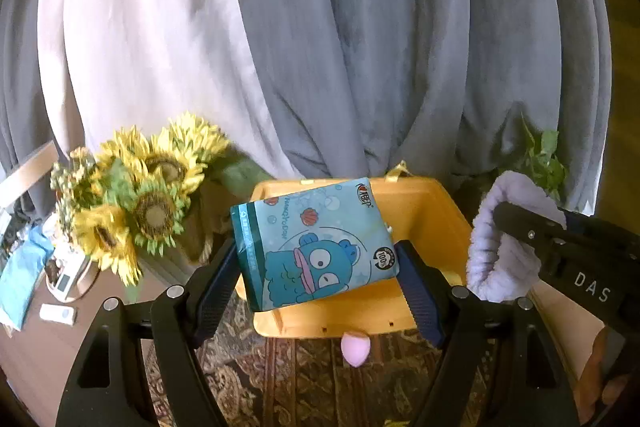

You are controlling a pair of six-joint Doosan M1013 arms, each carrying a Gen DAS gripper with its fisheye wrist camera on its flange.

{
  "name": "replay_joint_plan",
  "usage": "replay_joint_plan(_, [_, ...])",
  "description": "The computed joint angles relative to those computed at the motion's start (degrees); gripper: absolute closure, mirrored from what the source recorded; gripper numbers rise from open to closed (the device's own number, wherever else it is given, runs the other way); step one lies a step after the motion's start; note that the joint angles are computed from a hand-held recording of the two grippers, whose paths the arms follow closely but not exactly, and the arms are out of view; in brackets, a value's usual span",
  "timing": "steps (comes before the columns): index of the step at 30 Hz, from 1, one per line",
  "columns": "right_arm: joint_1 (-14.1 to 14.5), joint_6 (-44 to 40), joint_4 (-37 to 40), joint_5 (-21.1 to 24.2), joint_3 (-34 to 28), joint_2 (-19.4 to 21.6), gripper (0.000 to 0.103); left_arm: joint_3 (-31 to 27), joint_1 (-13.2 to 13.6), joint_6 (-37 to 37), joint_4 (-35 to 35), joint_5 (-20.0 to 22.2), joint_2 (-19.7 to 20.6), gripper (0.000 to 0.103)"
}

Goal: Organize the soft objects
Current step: 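Carry the towel and card into the orange crate and open both tools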

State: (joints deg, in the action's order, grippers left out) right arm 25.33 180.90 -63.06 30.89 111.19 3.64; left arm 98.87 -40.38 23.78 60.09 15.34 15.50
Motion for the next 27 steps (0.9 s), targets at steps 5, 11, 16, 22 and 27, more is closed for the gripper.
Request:
replay_joint_plan(5, [-1.0,-1.3,-0.4,-0.4,-1.4,0.9,0.06,-1.3,0.3,-2.6,4.1,0.4,0.6,0.026])
replay_joint_plan(11, [-2.2,-4.5,0.9,-0.7,-3.4,2.2,0.06,-3.2,0.8,-0.5,3.2,0.5,1.8,0.026])
replay_joint_plan(16, [-3.1,-6.9,1.7,-0.4,-5.1,3.6,0.06,-6.0,1.6,10.1,-7.3,0.6,3.7,0.026])
replay_joint_plan(22, [-4.5,-14.0,6.3,0.0,-7.8,6.3,0.06,-10.4,2.6,24.7,-20.6,2.9,7.0,0.026])
replay_joint_plan(27, [-6.4,-20.5,12.8,-1.5,-9.4,8.2,0.059,-14.4,3.3,37.2,-32.5,6.2,10.0,0.026])
